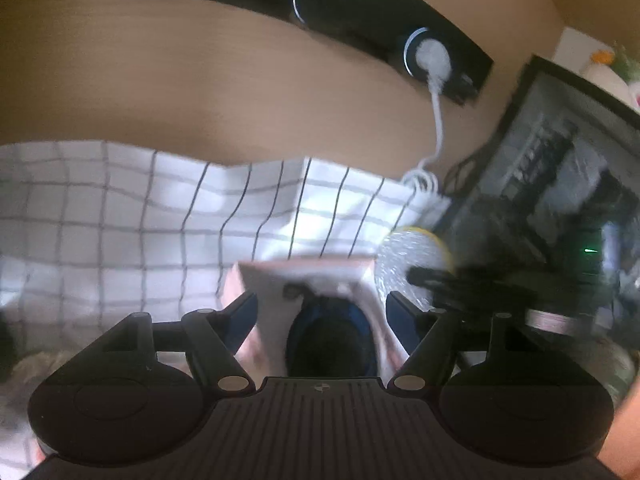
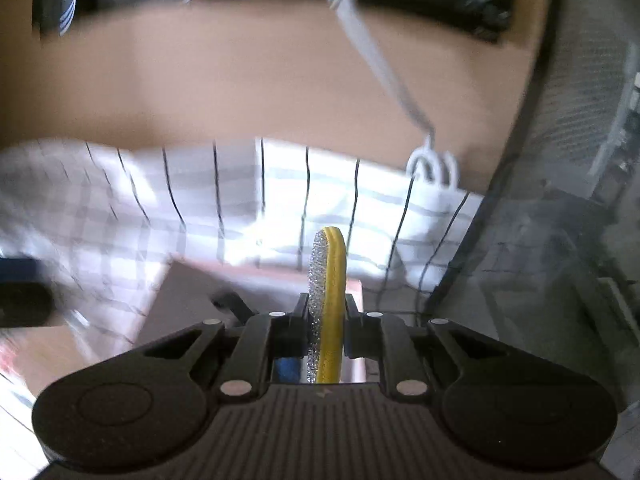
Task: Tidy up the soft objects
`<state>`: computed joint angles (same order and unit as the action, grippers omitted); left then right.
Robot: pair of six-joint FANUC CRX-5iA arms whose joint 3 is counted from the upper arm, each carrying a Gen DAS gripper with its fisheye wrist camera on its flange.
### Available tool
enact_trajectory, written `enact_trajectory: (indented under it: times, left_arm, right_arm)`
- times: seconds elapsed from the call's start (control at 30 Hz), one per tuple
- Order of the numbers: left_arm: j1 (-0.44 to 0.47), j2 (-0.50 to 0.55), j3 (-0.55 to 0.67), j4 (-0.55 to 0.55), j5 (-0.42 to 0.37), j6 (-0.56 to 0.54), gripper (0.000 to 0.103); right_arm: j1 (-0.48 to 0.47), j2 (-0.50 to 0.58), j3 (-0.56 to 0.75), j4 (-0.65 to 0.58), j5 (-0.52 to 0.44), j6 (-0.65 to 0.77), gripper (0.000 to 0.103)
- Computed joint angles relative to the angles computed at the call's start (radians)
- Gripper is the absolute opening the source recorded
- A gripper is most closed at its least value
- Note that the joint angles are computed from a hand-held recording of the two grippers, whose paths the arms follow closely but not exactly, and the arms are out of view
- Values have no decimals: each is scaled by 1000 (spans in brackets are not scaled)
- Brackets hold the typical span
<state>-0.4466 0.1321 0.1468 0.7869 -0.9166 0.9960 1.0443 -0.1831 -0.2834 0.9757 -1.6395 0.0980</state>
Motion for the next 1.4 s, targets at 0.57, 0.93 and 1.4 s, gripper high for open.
enact_trajectory:
  times: [0.57, 0.93, 1.4]
  left_arm:
    - [226, -271, -305, -210, 27, 150, 76]
    - [336, -326, -373, -286, 11, 213, 76]
    - [549, -438, -535, -57, -99, -136, 76]
  right_arm:
    - [68, -6, -30, -67, 102, -23, 75]
    - [133, 53, 71, 27, 225, -83, 76]
    - [-1, 393, 327, -102, 625, 8, 77]
